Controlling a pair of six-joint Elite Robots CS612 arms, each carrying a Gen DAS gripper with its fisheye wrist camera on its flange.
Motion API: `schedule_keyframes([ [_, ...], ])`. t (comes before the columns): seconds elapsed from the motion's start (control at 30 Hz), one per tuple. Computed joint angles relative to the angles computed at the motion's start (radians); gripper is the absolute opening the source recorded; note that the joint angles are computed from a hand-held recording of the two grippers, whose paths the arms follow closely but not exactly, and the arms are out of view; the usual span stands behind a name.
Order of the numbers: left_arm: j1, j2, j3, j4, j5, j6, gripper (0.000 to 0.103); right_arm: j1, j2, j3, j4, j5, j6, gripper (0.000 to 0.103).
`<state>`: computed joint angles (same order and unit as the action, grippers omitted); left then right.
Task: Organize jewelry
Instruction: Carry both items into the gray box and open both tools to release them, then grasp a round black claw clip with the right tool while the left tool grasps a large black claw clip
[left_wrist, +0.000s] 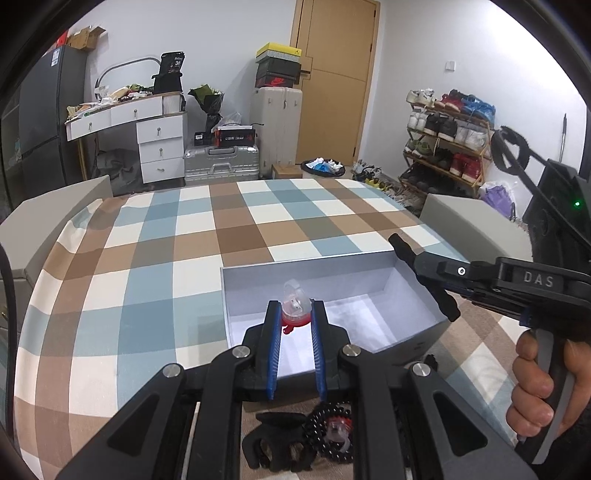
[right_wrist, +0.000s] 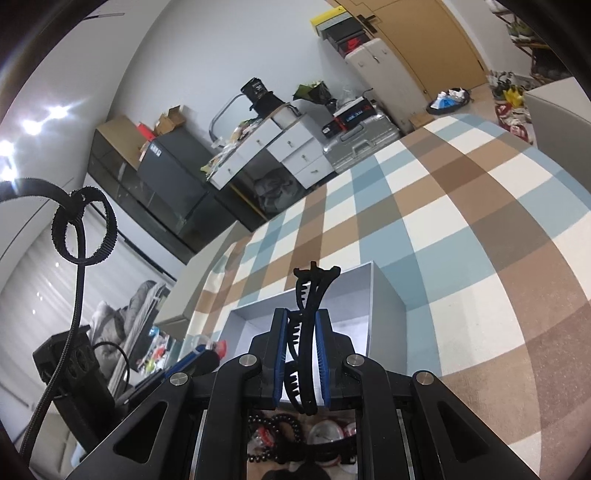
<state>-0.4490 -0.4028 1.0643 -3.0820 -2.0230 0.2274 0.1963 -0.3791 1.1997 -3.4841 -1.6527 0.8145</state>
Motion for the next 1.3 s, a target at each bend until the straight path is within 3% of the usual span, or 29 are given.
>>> schedule_keyframes([
  [0.3, -0.01, -0.007, 0.013, 0.051, 0.035, 0.042, 0.011, -0.006, 0.0, 0.0, 0.022, 0.024, 0.017, 0.014],
  [0.57, -0.011, -0.017, 0.027, 0.056, 0.02, 0.051, 0.011, -0.005, 0.002, -0.005, 0.036, 0.03, 0.014, 0.015],
  [0.87, -0.005, -0.026, 0.043, 0.043, -0.024, 0.037, 0.011, 0.008, -0.013, -0.003, 0.064, 0.013, -0.072, 0.018],
  [0.93, -0.003, -0.031, 0.05, 0.04, -0.035, 0.042, 0.012, 0.01, -0.022, 0.004, 0.08, 0.009, -0.101, 0.026],
  [1.0, -0.003, -0.038, 0.062, 0.032, -0.028, 0.047, 0.022, 0.013, -0.032, 0.011, 0.095, 0.001, -0.129, 0.03],
  [1.03, -0.003, -0.043, 0.072, 0.022, -0.022, 0.048, 0.035, 0.016, -0.036, 0.016, 0.101, -0.011, -0.139, 0.037],
  [1.13, 0.003, -0.047, 0.082, 0.001, -0.036, 0.028, 0.059, 0.023, -0.052, 0.038, 0.105, -0.042, -0.161, 0.06],
  [1.2, 0.01, -0.054, 0.095, -0.007, -0.047, 0.01, 0.073, 0.027, -0.066, 0.062, 0.111, -0.049, -0.177, 0.067],
  [1.23, 0.013, -0.057, 0.101, -0.015, -0.05, -0.004, 0.081, 0.029, -0.071, 0.069, 0.115, -0.052, -0.181, 0.076],
  [1.3, 0.015, -0.062, 0.111, -0.032, -0.048, -0.017, 0.085, 0.034, -0.084, 0.09, 0.135, -0.075, -0.198, 0.093],
])
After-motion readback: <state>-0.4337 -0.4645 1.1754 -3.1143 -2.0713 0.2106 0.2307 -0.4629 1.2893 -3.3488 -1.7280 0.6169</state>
